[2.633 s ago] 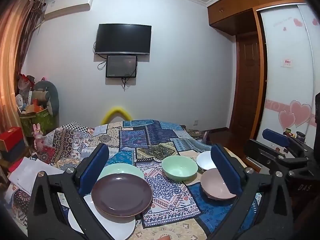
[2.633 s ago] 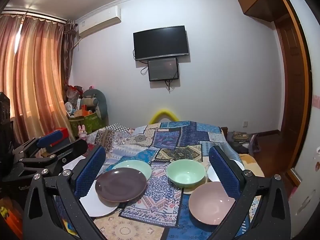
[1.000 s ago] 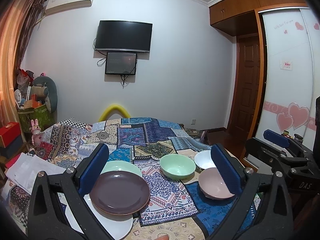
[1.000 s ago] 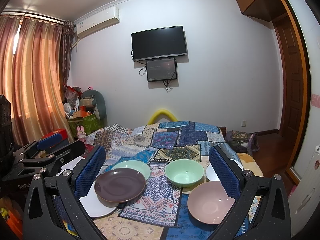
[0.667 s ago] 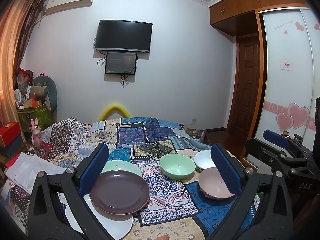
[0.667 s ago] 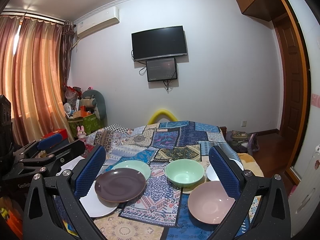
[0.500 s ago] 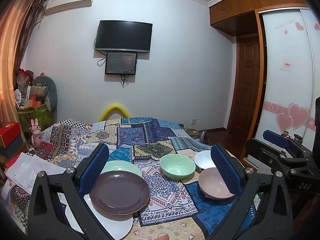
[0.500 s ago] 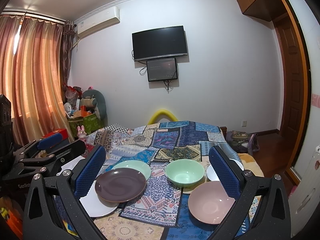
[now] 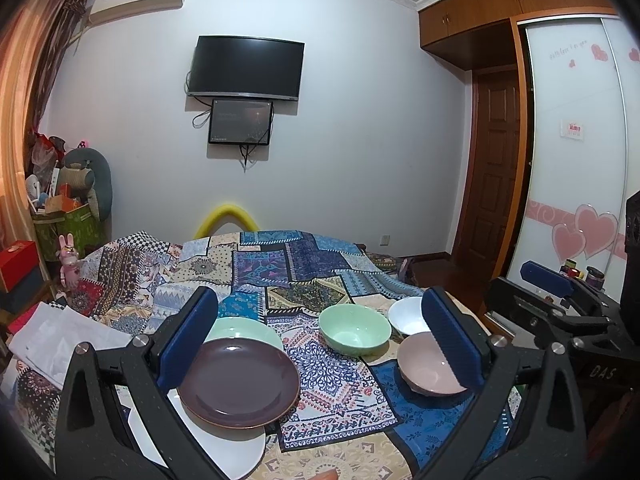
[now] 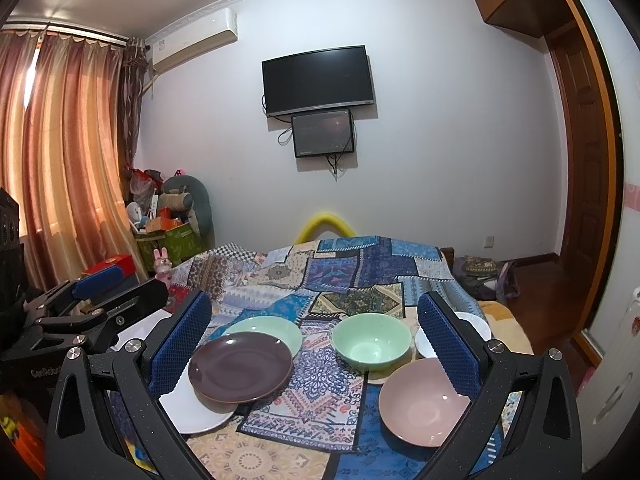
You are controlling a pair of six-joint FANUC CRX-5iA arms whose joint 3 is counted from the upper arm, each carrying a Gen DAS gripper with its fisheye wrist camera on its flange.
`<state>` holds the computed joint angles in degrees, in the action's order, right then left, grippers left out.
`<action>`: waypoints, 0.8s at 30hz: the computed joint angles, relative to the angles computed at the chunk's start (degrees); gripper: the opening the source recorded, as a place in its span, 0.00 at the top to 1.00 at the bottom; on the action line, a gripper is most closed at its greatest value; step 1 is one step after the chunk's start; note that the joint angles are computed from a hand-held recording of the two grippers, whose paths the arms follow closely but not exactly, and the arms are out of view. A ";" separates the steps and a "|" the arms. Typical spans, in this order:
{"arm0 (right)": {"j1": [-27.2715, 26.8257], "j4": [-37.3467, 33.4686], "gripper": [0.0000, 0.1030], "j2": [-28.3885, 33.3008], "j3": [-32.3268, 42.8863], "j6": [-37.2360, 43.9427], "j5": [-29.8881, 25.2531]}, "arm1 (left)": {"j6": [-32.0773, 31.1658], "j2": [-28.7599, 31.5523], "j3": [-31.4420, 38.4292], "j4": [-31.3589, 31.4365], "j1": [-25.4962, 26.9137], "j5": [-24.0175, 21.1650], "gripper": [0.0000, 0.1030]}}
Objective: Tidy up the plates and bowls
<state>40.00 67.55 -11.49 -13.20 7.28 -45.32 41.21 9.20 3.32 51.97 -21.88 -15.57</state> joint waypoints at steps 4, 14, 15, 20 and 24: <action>-0.32 -3.14 0.00 1.27 1.19 1.75 0.27 | 2.76 1.43 1.63 -3.08 1.12 -1.52 0.00; -0.53 -12.78 0.00 6.20 4.57 8.65 0.62 | 8.10 6.56 4.92 -6.21 5.81 -7.24 0.00; -0.52 -13.82 0.00 7.06 5.07 9.76 0.70 | 9.58 7.34 5.78 -7.67 6.50 -8.16 0.00; -0.58 -22.06 0.00 10.47 8.96 17.01 1.04 | 15.35 11.00 10.35 -15.72 9.02 -11.36 0.09; -0.74 -27.02 0.00 14.32 13.16 21.63 -1.05 | 16.55 14.56 14.49 -18.41 10.96 -15.38 0.12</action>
